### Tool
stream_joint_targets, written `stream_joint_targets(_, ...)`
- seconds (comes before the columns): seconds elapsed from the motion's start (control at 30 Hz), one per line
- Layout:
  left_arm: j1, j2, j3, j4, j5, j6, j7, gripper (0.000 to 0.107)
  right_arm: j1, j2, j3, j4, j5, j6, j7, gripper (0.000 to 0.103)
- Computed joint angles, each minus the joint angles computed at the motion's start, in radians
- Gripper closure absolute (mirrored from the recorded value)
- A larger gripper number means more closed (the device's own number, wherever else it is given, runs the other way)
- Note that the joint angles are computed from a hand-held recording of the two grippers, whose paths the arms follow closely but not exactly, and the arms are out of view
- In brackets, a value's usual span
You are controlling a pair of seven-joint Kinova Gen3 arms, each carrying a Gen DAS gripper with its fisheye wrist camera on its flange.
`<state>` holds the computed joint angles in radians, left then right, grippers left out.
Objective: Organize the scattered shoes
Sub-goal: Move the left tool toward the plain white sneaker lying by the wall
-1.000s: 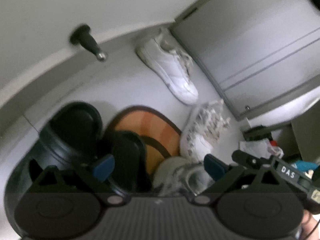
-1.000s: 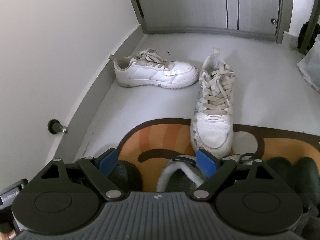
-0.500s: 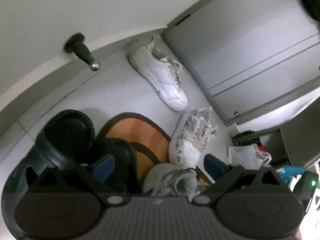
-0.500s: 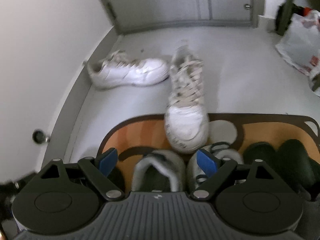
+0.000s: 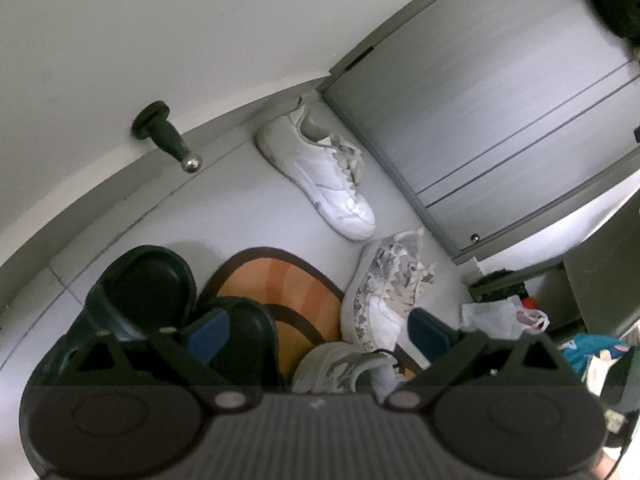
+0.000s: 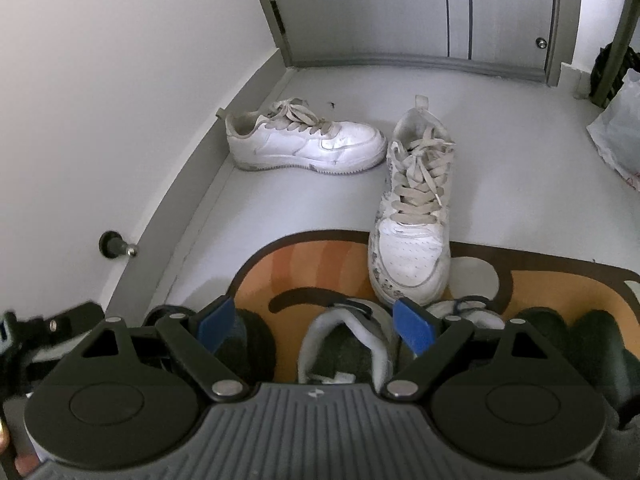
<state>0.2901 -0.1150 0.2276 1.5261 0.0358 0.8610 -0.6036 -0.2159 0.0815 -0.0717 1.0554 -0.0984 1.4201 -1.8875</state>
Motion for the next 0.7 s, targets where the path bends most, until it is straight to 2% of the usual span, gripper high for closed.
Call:
stream_joint_targets(0.3,0.015,0.057,0.012,-0.099,-0.073,0.062,0.053,0.010,0.083,-0.002,0.037,-0.027,-0.108,0.019,0.047,0.013)
stream_joint_targets(0.37,0.029,0.078,0.005,-0.143,-0.102,0.112,0.080,0.010,0.103,0.001,0.041,-0.020,-0.139,0.014,0.077,0.013)
stream_joint_targets(0.47,0.055,0.113,0.021,-0.223,-0.198,0.210,0.115,0.010,0.125,0.003,0.047,-0.001,-0.165,-0.009,0.100,0.013)
stream_joint_targets(0.7,0.081,0.161,-0.020,-0.335,-0.240,0.315,0.078,0.011,0.176,0.004,0.057,0.089,-0.264,-0.116,0.144,0.013)
